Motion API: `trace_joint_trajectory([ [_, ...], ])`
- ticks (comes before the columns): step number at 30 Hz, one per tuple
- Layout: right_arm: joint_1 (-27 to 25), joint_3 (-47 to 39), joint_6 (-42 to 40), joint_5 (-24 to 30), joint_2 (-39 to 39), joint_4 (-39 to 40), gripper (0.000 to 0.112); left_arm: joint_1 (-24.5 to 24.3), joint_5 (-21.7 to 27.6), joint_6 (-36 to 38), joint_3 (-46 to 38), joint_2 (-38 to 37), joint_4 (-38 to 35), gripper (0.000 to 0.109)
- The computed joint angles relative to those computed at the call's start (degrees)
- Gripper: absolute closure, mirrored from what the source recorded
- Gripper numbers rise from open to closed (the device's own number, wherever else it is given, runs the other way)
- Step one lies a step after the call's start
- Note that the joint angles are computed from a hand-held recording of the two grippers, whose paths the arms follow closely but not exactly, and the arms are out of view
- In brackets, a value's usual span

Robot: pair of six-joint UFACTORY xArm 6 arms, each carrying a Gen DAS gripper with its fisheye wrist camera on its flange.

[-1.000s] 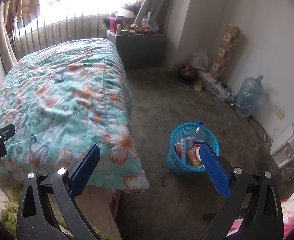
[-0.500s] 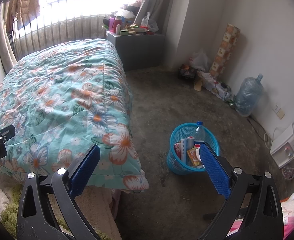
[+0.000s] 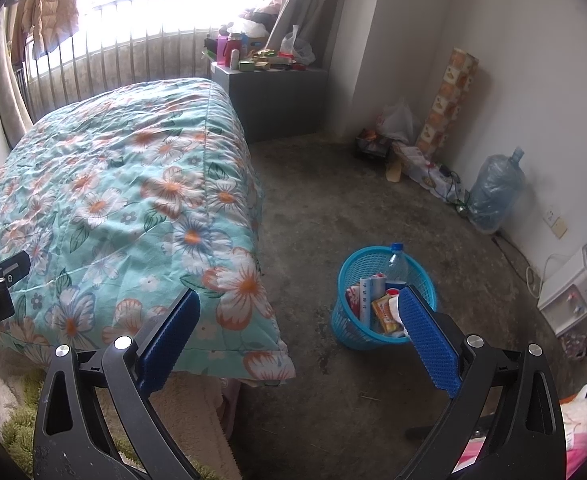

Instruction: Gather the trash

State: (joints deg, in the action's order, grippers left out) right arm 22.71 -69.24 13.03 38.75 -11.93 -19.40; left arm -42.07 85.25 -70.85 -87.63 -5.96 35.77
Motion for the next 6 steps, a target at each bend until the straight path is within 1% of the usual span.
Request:
trace_joint_trajectory([
  [6, 0.03, -0.11, 0.24, 0.03, 0.1, -0.15, 0.017, 0.08, 0.05, 0.1, -0.35, 0.3, -0.37, 0.011],
])
